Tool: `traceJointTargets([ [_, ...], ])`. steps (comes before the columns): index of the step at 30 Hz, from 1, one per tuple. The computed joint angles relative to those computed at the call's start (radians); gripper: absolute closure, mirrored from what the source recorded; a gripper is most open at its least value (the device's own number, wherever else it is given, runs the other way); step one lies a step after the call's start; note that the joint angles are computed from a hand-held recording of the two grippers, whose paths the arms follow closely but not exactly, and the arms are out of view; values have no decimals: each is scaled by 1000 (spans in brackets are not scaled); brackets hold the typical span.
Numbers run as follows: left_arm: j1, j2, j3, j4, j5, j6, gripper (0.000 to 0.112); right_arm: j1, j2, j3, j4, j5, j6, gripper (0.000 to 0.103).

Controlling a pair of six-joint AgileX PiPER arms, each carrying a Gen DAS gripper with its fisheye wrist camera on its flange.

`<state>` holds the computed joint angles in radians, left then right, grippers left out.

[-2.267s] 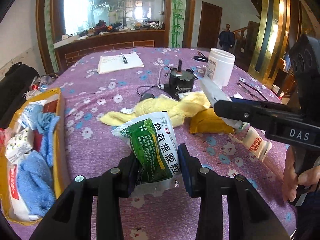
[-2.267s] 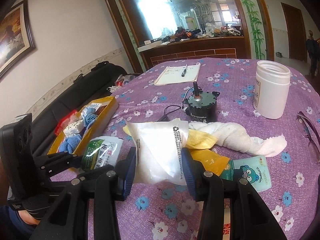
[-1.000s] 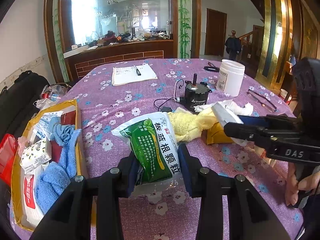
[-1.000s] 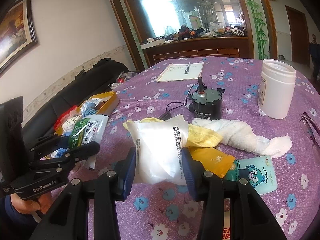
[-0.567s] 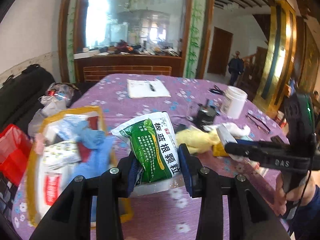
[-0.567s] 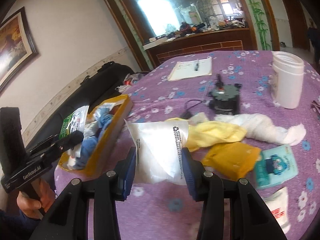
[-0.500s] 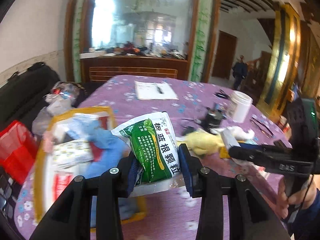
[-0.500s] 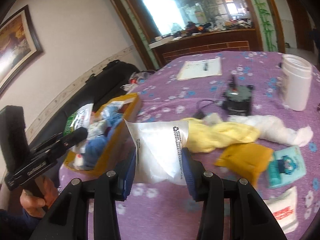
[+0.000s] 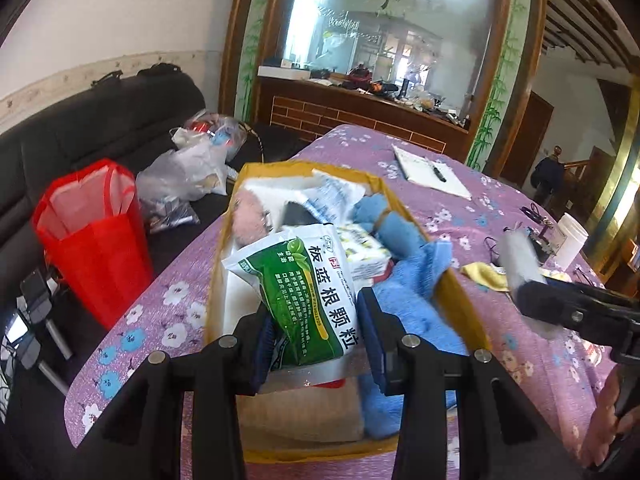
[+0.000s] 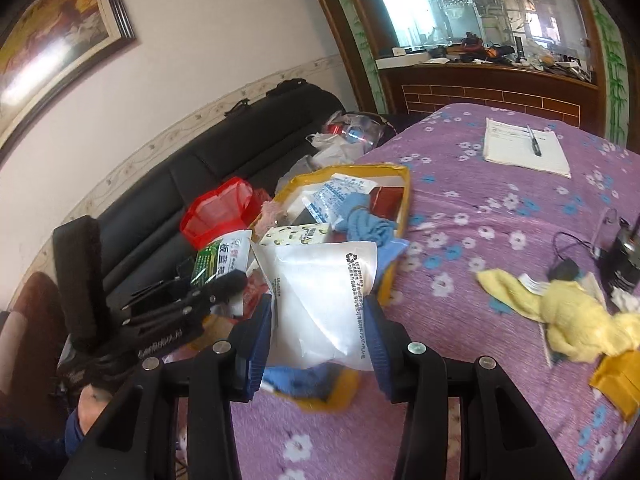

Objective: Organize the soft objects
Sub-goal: 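Carry green packet into the box with left gripper while right drops white bag in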

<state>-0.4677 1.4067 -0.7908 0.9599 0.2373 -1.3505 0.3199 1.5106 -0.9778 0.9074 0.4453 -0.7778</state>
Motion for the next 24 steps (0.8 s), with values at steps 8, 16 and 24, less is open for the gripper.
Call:
traceJointTargets([
  [8, 38, 29, 21, 32, -51, -9, 73, 107, 191, -161, -338, -61, 382, 55],
  [16, 62, 35, 26, -41, -76, 67, 63, 99, 227, -171, -279, -63, 350, 44],
  [24, 34, -12, 18, -7, -32, 13, 43, 37, 125, -88, -70, -38, 163, 39],
])
